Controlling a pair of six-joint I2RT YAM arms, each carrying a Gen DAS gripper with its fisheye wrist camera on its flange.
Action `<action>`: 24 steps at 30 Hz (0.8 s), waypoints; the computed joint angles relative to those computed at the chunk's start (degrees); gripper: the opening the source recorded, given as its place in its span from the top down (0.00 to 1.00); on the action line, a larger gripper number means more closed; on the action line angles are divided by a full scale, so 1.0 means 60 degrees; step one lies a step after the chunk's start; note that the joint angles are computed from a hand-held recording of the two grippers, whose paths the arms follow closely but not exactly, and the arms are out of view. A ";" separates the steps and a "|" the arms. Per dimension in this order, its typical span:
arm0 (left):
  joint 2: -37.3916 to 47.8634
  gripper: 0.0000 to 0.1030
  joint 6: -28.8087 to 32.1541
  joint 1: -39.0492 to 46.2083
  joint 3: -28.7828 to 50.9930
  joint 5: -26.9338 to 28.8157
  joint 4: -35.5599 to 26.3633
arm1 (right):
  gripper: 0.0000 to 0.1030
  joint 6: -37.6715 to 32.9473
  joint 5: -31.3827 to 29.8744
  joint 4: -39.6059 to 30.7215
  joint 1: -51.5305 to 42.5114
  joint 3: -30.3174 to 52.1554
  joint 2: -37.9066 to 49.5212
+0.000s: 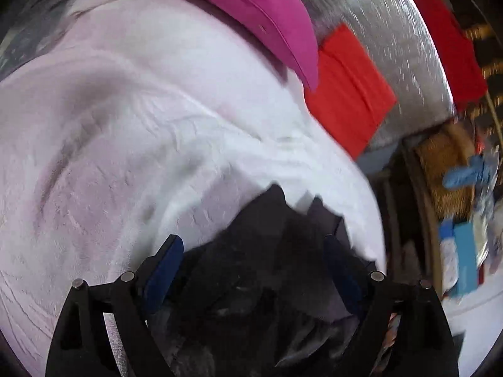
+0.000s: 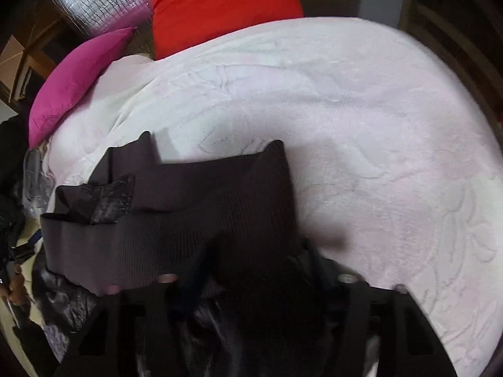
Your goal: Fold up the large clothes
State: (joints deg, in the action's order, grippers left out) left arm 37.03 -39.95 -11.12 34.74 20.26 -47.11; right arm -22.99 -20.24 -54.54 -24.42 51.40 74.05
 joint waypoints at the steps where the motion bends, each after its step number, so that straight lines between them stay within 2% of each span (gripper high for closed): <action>1: 0.0208 0.13 -0.0116 -0.0466 -0.0014 -0.0336 0.0215 | 0.69 -0.0046 0.0012 -0.0057 -0.0071 0.0004 -0.0178; 5: 0.1358 0.15 -0.0448 -0.2469 -0.0199 -0.1881 0.1125 | 0.77 -0.0402 -0.0011 -0.0161 -0.0328 -0.0357 -0.1609; 6: 0.1592 0.26 -0.0694 -0.3042 -0.0206 -0.2536 0.1302 | 0.78 -0.0417 0.0031 -0.0140 -0.0312 -0.0393 -0.1845; 7: 0.1848 0.48 -0.0883 -0.3635 -0.0078 -0.3289 0.1317 | 0.79 -0.0347 0.0140 -0.0061 -0.0197 -0.0440 -0.2133; 9: 0.2264 0.70 -0.1173 -0.4632 0.0266 -0.4773 0.1165 | 0.81 -0.0272 0.0347 0.0179 -0.0087 -0.0610 -0.2765; 12: 0.1938 0.79 -0.1435 -0.5724 0.0465 -0.6172 0.1285 | 0.82 -0.0156 0.0276 0.0448 -0.0195 -0.0638 -0.3323; 15: 0.1702 0.81 -0.1818 -0.6731 0.0694 -0.7910 0.1152 | 0.82 0.0065 -0.0121 0.0748 -0.0541 -0.0460 -0.3366; 18: 0.1823 0.81 -0.2262 -0.7058 0.0679 -0.8887 0.1203 | 0.82 0.0751 -0.0029 0.1645 -0.0439 -0.0678 -0.3373; 20: 0.2432 0.81 -0.2485 -0.6797 0.0445 -0.8945 0.1503 | 0.82 0.1246 0.0243 0.2360 -0.0268 -0.0983 -0.3195; 22: 0.3347 0.80 -0.2527 -0.6087 0.0178 -0.8091 0.1883 | 0.82 0.1645 0.0585 0.3177 0.0005 -0.1377 -0.2525; 24: 0.3901 0.76 -0.2458 -0.5413 0.0002 -0.7055 0.2153 | 0.81 0.1770 0.0496 0.3286 0.0048 -0.1394 -0.1509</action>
